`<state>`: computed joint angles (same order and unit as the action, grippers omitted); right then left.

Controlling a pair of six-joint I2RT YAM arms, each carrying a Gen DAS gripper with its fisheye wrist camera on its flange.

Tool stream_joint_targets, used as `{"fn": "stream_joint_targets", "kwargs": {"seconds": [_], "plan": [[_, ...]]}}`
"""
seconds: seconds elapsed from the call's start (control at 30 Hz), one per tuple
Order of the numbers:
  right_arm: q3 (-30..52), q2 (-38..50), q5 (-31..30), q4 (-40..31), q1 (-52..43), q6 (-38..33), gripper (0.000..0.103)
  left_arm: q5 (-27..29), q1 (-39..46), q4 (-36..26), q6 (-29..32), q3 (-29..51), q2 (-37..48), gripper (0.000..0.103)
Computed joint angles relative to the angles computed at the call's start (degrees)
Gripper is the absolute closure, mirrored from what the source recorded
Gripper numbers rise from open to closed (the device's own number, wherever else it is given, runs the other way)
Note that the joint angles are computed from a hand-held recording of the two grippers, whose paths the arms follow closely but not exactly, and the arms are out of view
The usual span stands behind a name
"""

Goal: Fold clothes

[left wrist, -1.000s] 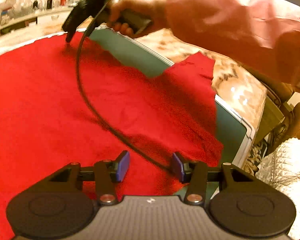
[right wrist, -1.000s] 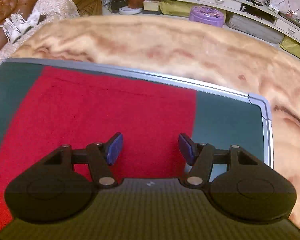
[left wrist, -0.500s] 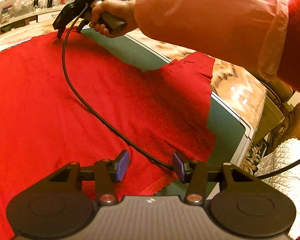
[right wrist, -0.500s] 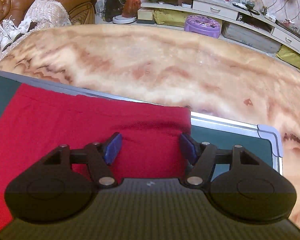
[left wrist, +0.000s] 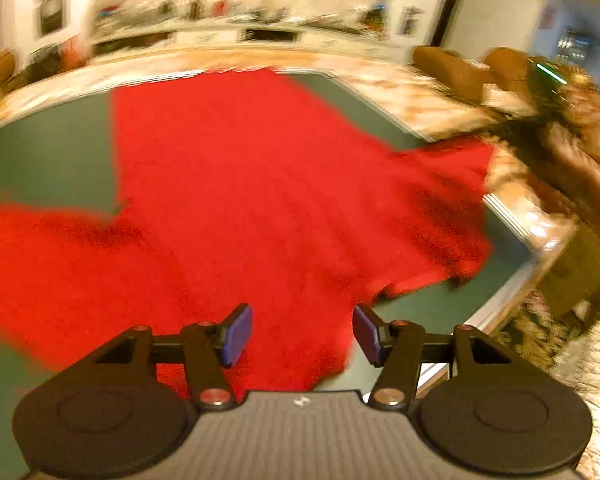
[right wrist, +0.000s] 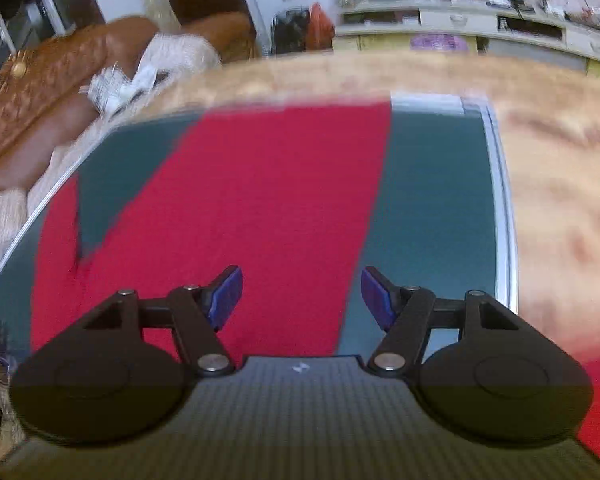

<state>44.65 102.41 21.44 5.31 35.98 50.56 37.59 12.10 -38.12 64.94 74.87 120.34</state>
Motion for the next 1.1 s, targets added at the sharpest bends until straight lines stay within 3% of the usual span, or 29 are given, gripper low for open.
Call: {"fn": "stream_joint_targets", "kwargs": {"seconds": [0.1,0.2,0.3,0.4,0.43,0.6,0.67,0.7,0.87,1.0,1.1], "plan": [[-4.2,-0.2,7.0,-3.7,13.0,17.0,0.029,-2.9,3.0,3.9,-3.1,-3.1,-2.1,0.041],[-1.4,1.4,12.0,-11.1,21.7,29.1,0.029,-1.9,6.8,0.7,-5.2,-3.7,-4.6,0.041],[8.9,5.6,16.0,-25.8,24.3,32.9,0.029,1.1,12.0,-3.3,-3.9,-5.3,-9.0,0.04],[19.7,11.4,16.3,-41.8,24.0,36.2,0.029,3.7,18.2,-7.7,-0.2,-6.4,-13.3,0.036],[20.8,12.6,14.9,-43.8,23.6,35.7,0.029,4.7,20.6,-10.5,1.7,-6.0,-14.1,0.034],[17.7,12.0,11.7,-44.0,22.1,35.4,0.028,8.2,34.1,-26.3,16.4,-0.3,-12.6,0.029],[14.7,10.0,11.0,-43.7,21.3,37.5,0.022,7.1,38.6,-29.6,22.6,1.6,-11.4,0.029],[16.2,11.2,11.2,-47.2,21.3,38.5,0.018,6.6,40.8,-29.7,24.6,2.0,-11.2,0.029],[22.2,14.6,9.7,-62.3,22.4,47.6,0.018,6.7,47.8,-34.9,28.5,10.1,-6.4,0.029],[17.7,8.9,13.1,-59.9,28.0,56.0,0.017,7.9,49.4,-36.3,27.1,14.1,-5.1,0.029],[19.1,8.7,14.1,-62.5,30.9,58.2,0.017,9.2,49.5,-36.1,27.3,13.5,-7.3,0.029]]}}
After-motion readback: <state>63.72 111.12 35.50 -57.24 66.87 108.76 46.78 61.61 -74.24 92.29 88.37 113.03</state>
